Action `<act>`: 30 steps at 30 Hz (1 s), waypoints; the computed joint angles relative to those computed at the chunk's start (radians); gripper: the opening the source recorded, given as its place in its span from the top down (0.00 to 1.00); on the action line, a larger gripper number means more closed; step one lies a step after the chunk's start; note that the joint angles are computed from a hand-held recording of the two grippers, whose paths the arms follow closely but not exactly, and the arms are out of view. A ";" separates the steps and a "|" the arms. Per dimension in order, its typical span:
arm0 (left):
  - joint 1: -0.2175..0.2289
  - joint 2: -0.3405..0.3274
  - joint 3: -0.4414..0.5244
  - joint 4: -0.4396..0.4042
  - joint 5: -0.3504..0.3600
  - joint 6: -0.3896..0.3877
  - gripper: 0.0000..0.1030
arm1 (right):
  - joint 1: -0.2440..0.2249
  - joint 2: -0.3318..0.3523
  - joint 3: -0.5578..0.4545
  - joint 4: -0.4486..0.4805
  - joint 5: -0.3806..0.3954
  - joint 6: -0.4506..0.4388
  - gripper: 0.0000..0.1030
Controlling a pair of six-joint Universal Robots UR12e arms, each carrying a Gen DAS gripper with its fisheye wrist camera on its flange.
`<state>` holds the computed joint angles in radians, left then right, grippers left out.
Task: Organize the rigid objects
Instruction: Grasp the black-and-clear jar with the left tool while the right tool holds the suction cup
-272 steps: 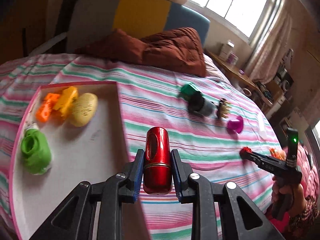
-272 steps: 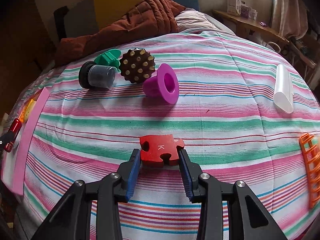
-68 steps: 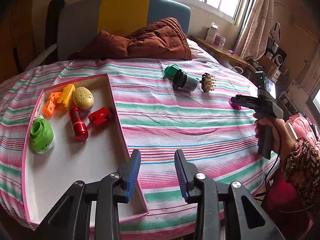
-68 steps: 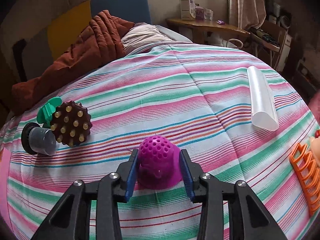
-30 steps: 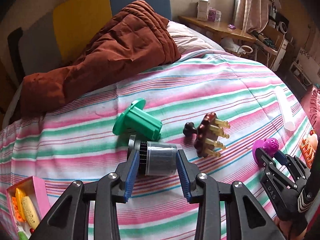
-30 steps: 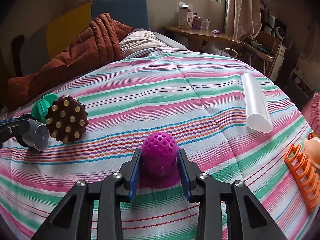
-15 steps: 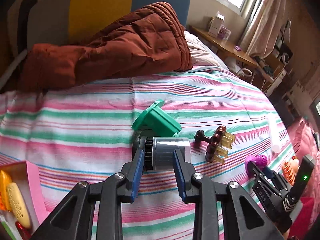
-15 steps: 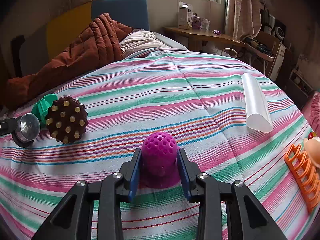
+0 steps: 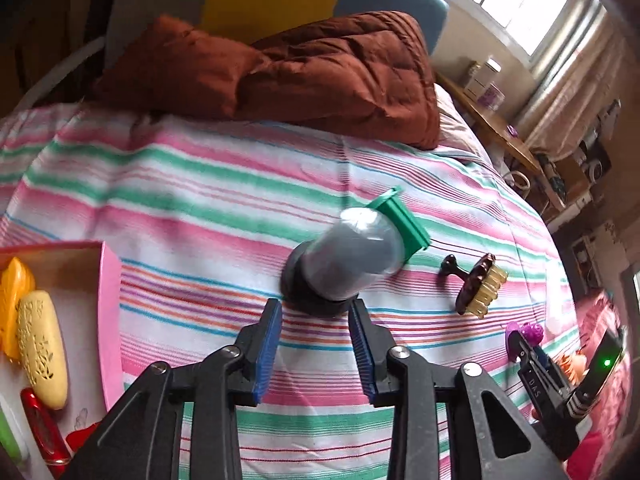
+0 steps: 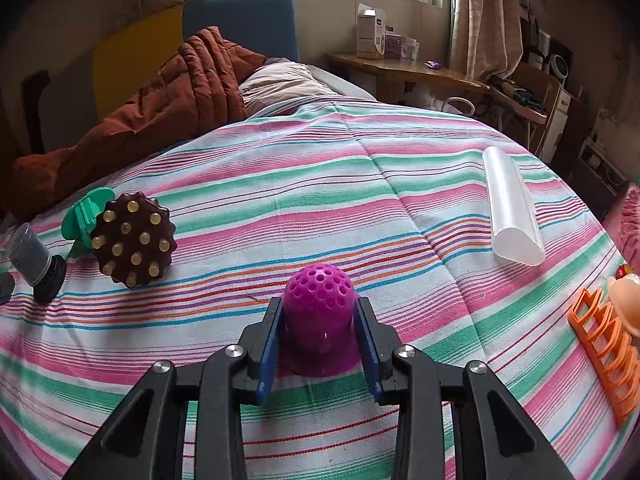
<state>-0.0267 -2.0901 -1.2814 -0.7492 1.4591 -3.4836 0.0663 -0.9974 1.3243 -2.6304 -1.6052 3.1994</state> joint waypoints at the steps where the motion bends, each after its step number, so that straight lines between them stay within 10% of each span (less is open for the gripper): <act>1: -0.006 -0.006 0.013 -0.005 0.018 0.016 0.63 | 0.000 0.000 0.000 0.000 0.000 0.001 0.65; 11: -0.057 -0.083 0.131 -0.079 0.245 0.172 0.61 | 0.002 0.001 0.000 -0.002 -0.008 -0.001 0.65; 18: -0.051 -0.081 0.126 -0.068 0.223 0.135 0.60 | 0.003 0.002 -0.001 -0.004 -0.010 -0.002 0.65; 22: -0.051 -0.070 0.088 0.017 0.209 0.168 0.29 | 0.004 0.003 -0.001 -0.005 -0.013 -0.003 0.65; 30: -0.036 -0.102 0.137 0.009 0.208 0.147 0.30 | 0.005 0.003 0.000 -0.007 -0.016 -0.003 0.65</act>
<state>-0.0630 -2.1916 -1.1446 -0.7403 1.6674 -3.3362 0.0714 -0.9944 1.3238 -2.6376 -1.6209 3.1960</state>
